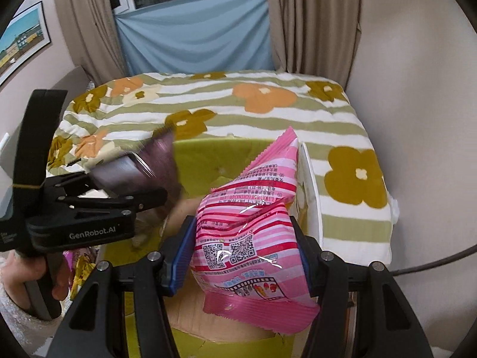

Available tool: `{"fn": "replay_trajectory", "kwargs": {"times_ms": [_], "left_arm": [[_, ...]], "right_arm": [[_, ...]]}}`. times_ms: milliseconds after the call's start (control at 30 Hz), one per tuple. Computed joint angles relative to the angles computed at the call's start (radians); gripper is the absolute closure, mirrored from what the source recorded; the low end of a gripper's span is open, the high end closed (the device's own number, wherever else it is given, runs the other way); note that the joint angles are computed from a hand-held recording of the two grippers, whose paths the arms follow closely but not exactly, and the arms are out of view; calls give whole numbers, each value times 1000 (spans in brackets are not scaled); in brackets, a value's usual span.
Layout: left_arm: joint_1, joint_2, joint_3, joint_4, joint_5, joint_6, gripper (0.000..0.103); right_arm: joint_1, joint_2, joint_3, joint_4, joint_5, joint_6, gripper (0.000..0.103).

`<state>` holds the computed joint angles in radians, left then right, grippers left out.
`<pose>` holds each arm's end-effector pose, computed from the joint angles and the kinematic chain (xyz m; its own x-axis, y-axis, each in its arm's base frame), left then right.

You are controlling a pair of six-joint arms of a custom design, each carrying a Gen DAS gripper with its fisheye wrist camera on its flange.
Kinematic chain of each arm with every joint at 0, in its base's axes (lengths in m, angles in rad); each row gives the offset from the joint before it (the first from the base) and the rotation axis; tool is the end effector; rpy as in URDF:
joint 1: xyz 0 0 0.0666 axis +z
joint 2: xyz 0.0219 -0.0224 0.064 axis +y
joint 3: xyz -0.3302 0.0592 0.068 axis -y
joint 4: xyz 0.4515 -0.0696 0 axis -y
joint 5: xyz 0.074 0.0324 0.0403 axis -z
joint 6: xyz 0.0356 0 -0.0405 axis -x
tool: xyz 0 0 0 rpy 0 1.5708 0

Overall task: Organize snacks
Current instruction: 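Carry both bags into the green box and open both tools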

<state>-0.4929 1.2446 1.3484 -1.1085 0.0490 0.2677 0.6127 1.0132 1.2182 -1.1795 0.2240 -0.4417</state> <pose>0.4290 -0.2329 0.4194 -0.8482 0.1557 -0.5063 0.2814 0.9422 -0.1817 0.3384 0.2277 0.4486 -0.8080 -0.0585 -0.5863 -0.1253 0.9894 0.0739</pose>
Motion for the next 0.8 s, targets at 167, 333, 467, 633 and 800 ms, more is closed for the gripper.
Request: {"fn": "replay_trajectory", "kwargs": {"times_ms": [167, 333, 467, 633, 800], "left_arm": [[14, -46, -42, -14, 2, -19, 1], [21, -105, -84, -34, -5, -25, 1], [28, -142, -106, -41, -13, -23, 1], [41, -164, -118, -43, -9, -14, 1], [46, -175, -122, -43, -21, -11, 1]], "right_arm": [[-2, 6, -14, -5, -8, -34, 49], [-11, 3, -29, -2, -39, -67, 48], [-21, 11, -19, 3, -48, -87, 47], [-42, 46, 9, 28, -69, -81, 47], [-73, 89, 25, 58, -131, -74, 45]]}}
